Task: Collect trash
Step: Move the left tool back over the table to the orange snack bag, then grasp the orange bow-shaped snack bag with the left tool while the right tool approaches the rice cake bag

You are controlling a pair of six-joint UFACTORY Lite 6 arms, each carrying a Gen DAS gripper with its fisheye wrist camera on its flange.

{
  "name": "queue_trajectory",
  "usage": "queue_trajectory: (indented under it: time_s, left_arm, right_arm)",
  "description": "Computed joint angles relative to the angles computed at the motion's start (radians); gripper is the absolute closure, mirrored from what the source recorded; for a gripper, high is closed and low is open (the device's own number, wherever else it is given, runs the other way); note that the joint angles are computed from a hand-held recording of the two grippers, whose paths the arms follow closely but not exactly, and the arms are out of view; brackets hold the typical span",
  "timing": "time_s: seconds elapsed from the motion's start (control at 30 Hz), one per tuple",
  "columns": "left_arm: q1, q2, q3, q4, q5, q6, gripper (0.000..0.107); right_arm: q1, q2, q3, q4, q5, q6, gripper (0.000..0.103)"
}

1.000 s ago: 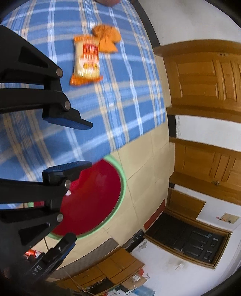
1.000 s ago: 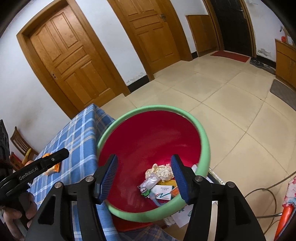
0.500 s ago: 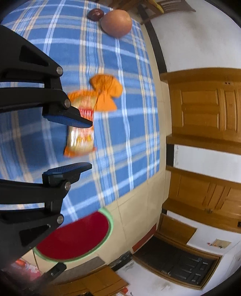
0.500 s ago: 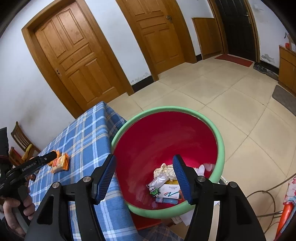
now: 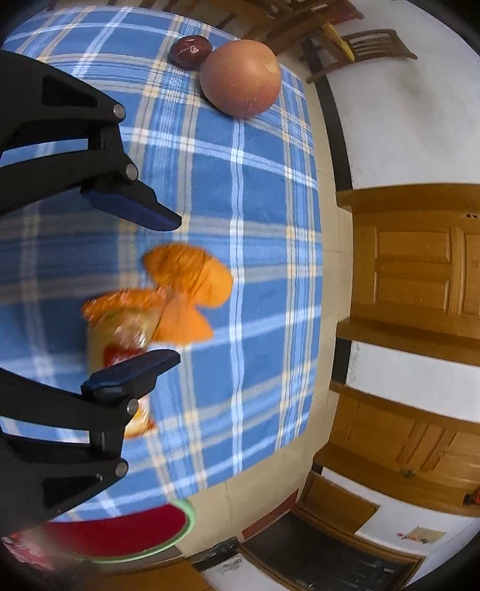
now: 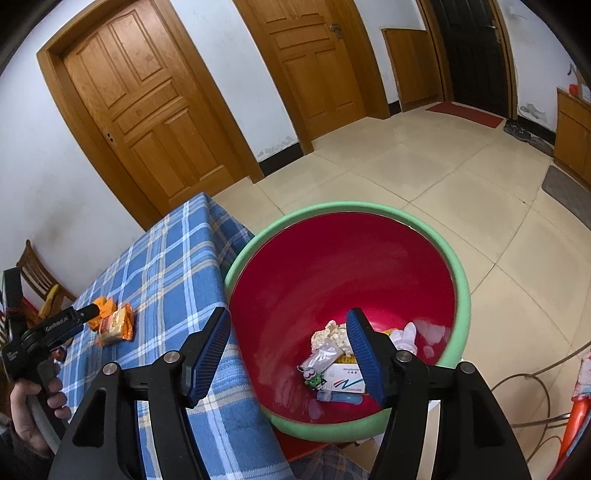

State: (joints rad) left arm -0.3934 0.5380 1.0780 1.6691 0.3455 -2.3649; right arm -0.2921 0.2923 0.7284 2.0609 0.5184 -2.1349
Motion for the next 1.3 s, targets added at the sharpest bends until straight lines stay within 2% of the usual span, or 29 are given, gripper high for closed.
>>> queue_trajectory:
  time_s: [0.13,0.3,0.37,0.4,0.43,0.67,1.0,1.3]
  left_arm:
    - [0.055,0.036,0.001,0.196,-0.033,-0.19,0.041]
    - [0.069,0.076,0.021,0.269,-0.033,-0.256,0.044]
    - [0.064,0.078,0.022,0.301,-0.025,-0.274,0.052]
    - [0.064,0.078,0.019,0.346,-0.028,-0.312,0.062]
    - [0.065,0.077,0.017,0.403,-0.038,-0.365,0.068]
    - [0.046,0.013,-0.05,0.509,0.0,-0.484,0.09]
    - [-0.007,-0.235,-0.298,0.603,0.056,-0.613,0.091]
    - [-0.055,-0.504,-0.53,0.511,0.091,-0.589,0.091]
  right_arm:
    - [0.015,0.03,0.024,0.016,-0.016,-0.002,0.037]
    - [0.022,0.042,0.034,0.041,-0.033,-0.024,0.037]
    - [0.026,0.045,0.036,0.048,-0.04,-0.031,0.037]
    - [0.029,0.048,0.038,0.051,-0.045,-0.033,0.036]
    - [0.033,0.048,0.038,0.056,-0.049,-0.036,0.037]
    - [0.039,0.024,0.01,0.068,-0.047,-0.054,0.037]
    - [0.082,-0.057,-0.048,0.059,-0.038,-0.047,0.037]
    - [0.203,-0.125,-0.078,0.074,-0.058,-0.037,0.036]
